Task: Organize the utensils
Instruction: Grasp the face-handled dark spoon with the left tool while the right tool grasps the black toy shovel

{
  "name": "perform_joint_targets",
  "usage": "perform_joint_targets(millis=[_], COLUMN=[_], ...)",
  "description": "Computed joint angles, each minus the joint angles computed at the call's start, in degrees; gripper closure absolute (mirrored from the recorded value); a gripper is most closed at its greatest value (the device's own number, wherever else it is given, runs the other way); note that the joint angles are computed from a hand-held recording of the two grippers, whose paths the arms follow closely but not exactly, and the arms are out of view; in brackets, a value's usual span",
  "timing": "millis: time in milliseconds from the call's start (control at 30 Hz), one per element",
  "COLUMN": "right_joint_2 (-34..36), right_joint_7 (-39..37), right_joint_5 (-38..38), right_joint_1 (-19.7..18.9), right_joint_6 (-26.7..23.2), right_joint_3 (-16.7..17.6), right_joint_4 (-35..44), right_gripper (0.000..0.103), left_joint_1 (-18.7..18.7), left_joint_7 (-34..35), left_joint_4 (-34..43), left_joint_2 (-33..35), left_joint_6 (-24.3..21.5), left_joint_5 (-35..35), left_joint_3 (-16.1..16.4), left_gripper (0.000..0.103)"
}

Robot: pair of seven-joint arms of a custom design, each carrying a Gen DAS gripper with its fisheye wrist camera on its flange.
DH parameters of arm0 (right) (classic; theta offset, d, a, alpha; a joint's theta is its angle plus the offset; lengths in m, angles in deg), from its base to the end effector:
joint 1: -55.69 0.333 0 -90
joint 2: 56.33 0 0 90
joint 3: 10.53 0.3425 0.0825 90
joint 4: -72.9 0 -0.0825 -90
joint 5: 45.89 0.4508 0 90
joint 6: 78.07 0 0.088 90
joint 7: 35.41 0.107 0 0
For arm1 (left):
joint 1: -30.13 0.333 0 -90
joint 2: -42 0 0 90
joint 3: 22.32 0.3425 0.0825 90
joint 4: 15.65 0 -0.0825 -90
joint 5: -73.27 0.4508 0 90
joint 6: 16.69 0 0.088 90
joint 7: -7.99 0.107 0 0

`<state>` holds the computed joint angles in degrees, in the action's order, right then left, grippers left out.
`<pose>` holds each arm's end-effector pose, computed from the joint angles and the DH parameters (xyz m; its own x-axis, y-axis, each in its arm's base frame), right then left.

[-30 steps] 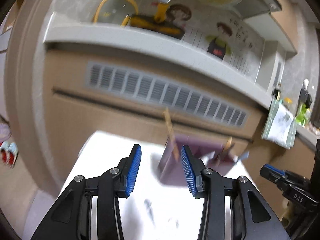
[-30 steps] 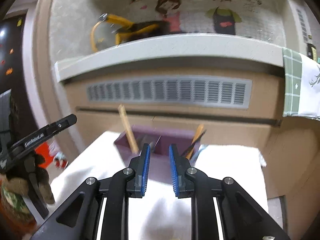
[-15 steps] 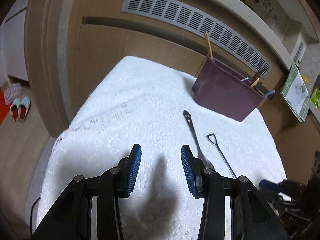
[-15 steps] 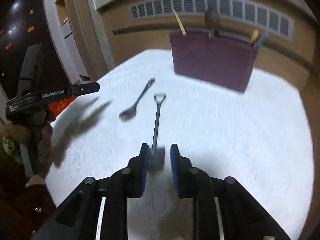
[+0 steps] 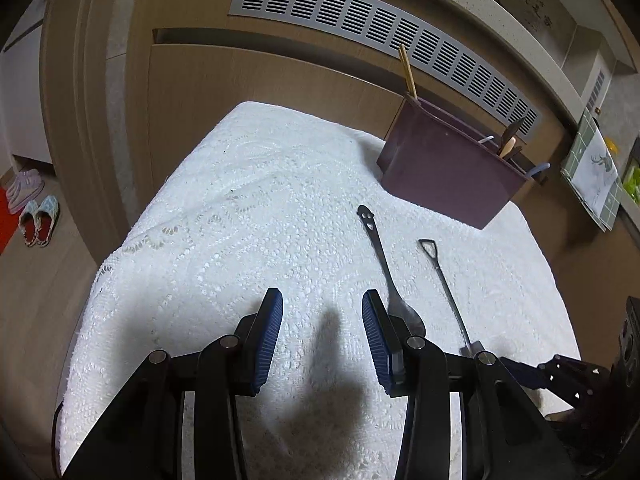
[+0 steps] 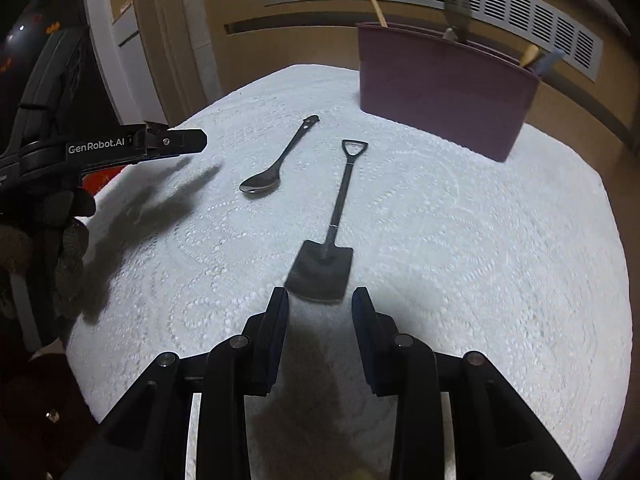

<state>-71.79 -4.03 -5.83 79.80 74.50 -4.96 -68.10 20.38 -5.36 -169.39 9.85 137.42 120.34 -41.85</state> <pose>0.4660 0.2450 0.4292 0.8388 -0.5444 -0.0070 -0.4449 -0.6779 -0.5852 0.3788 -0.2355 0.4317 0.4482 -0.8360 0.3165 -0.5185 -0.5315 -0.6698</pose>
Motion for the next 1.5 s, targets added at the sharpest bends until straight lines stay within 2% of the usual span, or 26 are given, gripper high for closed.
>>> perform_joint_targets(millis=[133,300,367,467,567,633,767,967,1100,1300,1367,1400,1500], right_joint_2=[1.18,2.85,3.21,3.21,2.94,2.51,1.99,-0.58,-0.98,0.72,0.97,1.19,0.97], right_joint_7=[5.35,17.33,20.63,23.10,19.78,19.68,14.85,3.11,-3.54,-6.39,-6.81,-6.53,-8.18], right_joint_5=[-3.06,-7.51,-8.73,-11.17,-8.70,-8.34,-3.92,6.82,16.40,23.89,25.45,25.55,28.00], right_joint_1=[-0.45,-1.19,-1.01,-0.67,0.76,0.69,1.39,3.30,4.59,2.58,1.76,1.20,0.66], right_joint_6=[1.70,4.67,5.57,6.70,5.54,6.53,5.81,13.71,15.19,14.67,14.55,13.93,13.69], right_joint_3=[1.86,3.97,4.19,4.27,2.41,2.37,0.33,-3.06,-6.16,-6.16,-5.85,-5.72,-5.52], right_joint_4=[0.80,1.75,1.80,1.37,1.47,0.89,0.92,0.24,3.25,7.29,7.85,8.14,7.84], right_gripper=[0.066,0.061,0.057,0.056,0.056,0.069,0.073,0.074,0.075,0.078,0.096,0.099,0.098], left_joint_1=[-0.23,-0.68,-0.83,-0.99,-1.00,-1.12,-1.38,-1.68,-1.21,-1.63,-2.15,-2.36,-3.43], left_joint_7=[0.11,0.39,0.52,0.50,0.29,0.37,0.59,1.51,1.00,2.55,3.54,3.88,6.50], left_joint_4=[0.12,0.57,0.70,0.64,0.59,0.62,0.84,1.84,2.87,6.98,8.93,9.71,12.21], left_joint_2=[0.22,0.66,0.78,0.51,0.21,-0.02,-0.16,1.10,2.38,8.13,11.12,12.27,15.48], left_joint_6=[-0.52,-1.86,-1.97,-2.22,-2.21,-2.35,-2.63,-2.48,-1.41,-1.30,-1.56,-1.97,-4.51], left_joint_5=[-0.31,-0.57,-0.45,-0.27,0.08,0.22,0.33,0.55,2.21,4.90,4.28,4.02,1.54], left_joint_3=[0.04,-0.08,-0.05,-0.10,-0.17,-0.24,-0.39,-0.34,-1.11,-1.87,-1.16,-0.85,0.53], left_gripper=[0.060,0.060,0.060,0.060,0.060,0.060,0.060,0.060,0.060,0.060,0.060,0.060,0.060])
